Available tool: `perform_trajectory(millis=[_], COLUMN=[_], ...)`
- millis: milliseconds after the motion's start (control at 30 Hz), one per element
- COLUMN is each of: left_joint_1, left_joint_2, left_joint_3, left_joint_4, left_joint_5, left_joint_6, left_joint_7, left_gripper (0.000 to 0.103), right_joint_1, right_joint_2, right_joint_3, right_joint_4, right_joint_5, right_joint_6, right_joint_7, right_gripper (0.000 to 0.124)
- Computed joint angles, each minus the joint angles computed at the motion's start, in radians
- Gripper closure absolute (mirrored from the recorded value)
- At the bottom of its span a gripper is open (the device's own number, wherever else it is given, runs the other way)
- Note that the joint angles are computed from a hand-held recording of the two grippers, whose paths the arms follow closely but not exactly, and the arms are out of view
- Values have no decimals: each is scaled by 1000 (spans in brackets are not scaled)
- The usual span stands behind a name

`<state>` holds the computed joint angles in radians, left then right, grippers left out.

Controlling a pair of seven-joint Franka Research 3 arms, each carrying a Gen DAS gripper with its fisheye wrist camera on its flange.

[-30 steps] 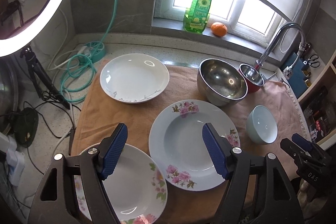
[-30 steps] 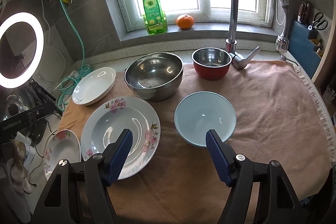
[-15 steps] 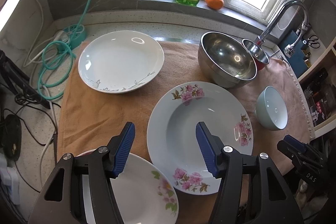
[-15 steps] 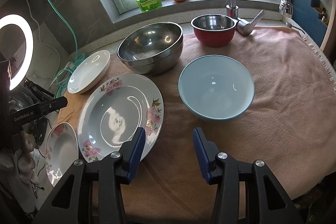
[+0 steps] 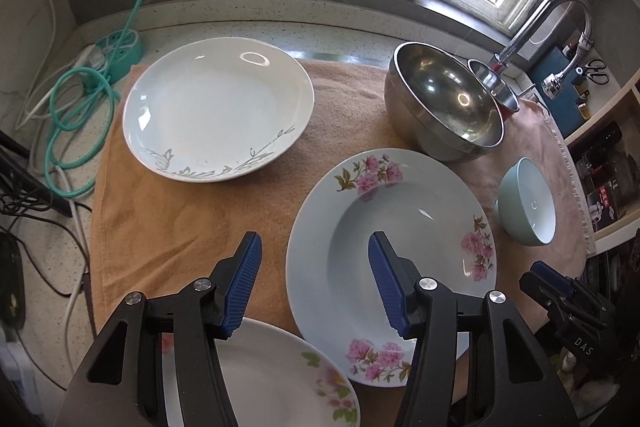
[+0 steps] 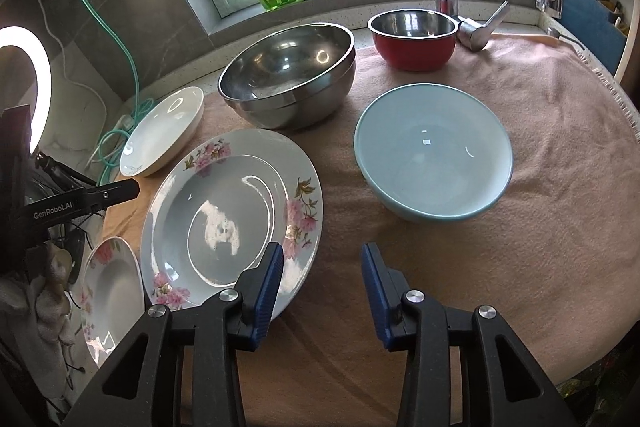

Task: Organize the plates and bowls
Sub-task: 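Move both grippers toward the rim of the brown-leaf pink-flower plate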

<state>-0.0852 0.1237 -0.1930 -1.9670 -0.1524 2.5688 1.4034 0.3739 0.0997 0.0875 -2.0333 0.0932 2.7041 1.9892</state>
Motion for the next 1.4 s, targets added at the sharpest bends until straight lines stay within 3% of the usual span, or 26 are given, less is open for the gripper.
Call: perform_trajectory(millis=[100, 300, 500, 1000, 1400], left_joint_1=[13, 33, 41, 55, 66], left_joint_2=[18, 47, 77, 127, 149], left_joint_3=[-5, -11, -12, -22, -25], left_joint_4=[20, 53, 86, 146, 172], left_joint_5=[-48, -113, -118, -125, -137], left_joint_6=[-24, -67, -93, -143, -181], left_joint_7=[41, 84, 91, 114, 118], left_gripper=[49, 66, 66, 69, 78], right_joint_1=[-7, -9, -21, -35, -42], right_joint_2=[6, -1, -2, 45, 62], right_joint_3=[6, 5, 18, 39, 38], right_joint_4=[-4, -28, -44, -6, 14], right_joint_5=[58, 109, 214, 435, 501], right_joint_6=[1, 19, 34, 21, -12], right_joint_7=[-25, -18, -63, -188, -232], right_gripper=[88, 89, 97, 104, 108])
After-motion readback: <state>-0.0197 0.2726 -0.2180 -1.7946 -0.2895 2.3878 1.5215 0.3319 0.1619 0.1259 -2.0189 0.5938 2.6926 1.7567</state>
